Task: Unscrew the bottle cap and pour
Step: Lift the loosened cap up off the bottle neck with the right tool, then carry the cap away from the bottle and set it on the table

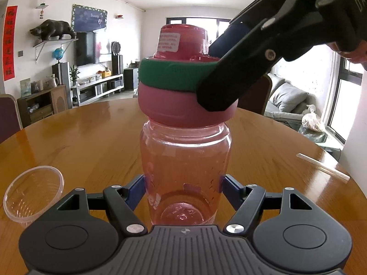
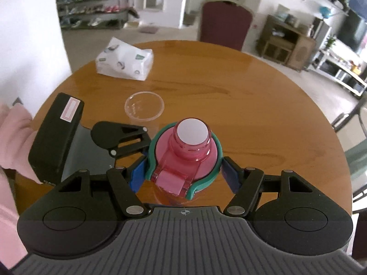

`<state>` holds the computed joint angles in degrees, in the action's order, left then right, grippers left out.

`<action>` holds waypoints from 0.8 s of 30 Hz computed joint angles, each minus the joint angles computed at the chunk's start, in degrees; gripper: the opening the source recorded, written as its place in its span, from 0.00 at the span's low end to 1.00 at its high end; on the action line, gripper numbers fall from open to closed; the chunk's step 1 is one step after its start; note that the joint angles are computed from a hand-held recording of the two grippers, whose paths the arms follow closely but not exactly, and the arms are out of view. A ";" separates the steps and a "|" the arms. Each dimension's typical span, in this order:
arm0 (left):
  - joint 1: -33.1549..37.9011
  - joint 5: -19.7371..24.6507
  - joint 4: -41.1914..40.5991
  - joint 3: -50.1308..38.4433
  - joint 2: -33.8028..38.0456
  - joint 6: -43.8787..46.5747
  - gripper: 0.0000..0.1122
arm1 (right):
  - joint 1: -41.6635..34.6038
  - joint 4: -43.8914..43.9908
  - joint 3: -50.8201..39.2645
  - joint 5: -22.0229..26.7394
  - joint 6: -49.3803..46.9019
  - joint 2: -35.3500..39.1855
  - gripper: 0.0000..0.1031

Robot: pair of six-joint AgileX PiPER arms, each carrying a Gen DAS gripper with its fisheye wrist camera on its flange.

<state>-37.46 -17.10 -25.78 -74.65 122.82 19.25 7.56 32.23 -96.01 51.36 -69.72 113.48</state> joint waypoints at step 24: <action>-0.51 0.31 -5.42 -0.48 0.06 5.82 0.63 | 1.49 17.85 21.41 -24.69 4.50 -12.49 0.67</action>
